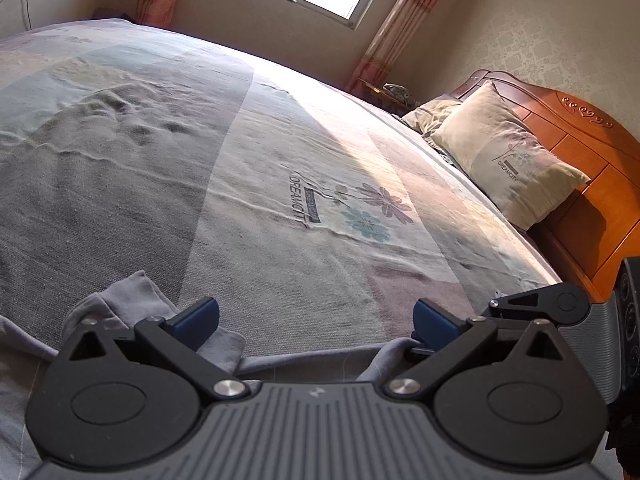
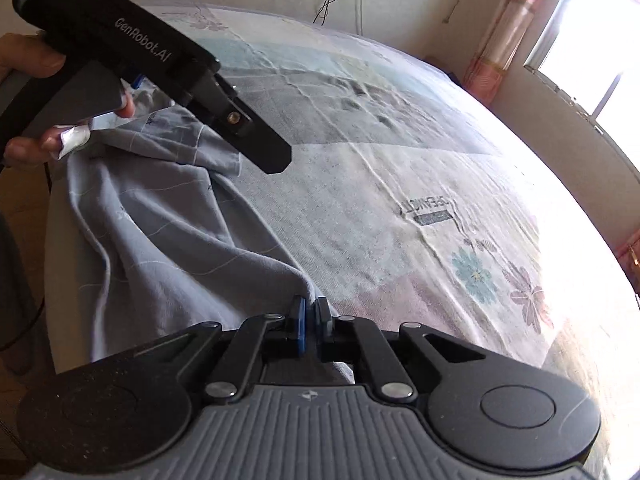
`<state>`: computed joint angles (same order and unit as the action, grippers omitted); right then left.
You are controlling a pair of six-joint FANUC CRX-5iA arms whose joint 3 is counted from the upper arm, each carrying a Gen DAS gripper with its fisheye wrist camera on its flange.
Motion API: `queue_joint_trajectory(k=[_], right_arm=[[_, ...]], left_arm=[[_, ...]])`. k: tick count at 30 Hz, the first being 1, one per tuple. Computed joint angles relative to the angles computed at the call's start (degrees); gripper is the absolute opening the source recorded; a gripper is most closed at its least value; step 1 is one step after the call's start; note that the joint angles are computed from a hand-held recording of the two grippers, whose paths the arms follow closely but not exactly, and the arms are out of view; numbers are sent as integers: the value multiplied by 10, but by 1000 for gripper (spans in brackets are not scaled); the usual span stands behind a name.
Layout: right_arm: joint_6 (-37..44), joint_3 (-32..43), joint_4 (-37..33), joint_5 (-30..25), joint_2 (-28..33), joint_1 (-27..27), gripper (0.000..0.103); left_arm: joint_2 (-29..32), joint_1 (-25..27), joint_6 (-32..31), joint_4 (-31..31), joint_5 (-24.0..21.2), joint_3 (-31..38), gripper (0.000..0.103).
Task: Fold clothes
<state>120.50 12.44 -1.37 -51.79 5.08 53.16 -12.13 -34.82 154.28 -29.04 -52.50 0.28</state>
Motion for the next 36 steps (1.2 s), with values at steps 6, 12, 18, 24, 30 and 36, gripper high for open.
queue_joint_trajectory(k=[6,12,18,24,30,36], right_arm=[[-75,-55,65,42,-33,11,19],[-111,-104,120,41,-71,2,22],[-79,-62,75,32,-30,-45,22],[-36,-58,60,15,-14,-51,23],[27,28,-26,-71,22,-86,23],[38,147,-105,-196,85,-126,19]], left_arm=[[8,-3,-14,-2,-16,10,102],[8,-2,-25,4,-7,8,102],[15,-1,-27,8,-15,12,102],[22,3,-53,22,-13,16,102],[19,8,-62,34,0,9,102],[24,6,-65,33,-13,15,102]])
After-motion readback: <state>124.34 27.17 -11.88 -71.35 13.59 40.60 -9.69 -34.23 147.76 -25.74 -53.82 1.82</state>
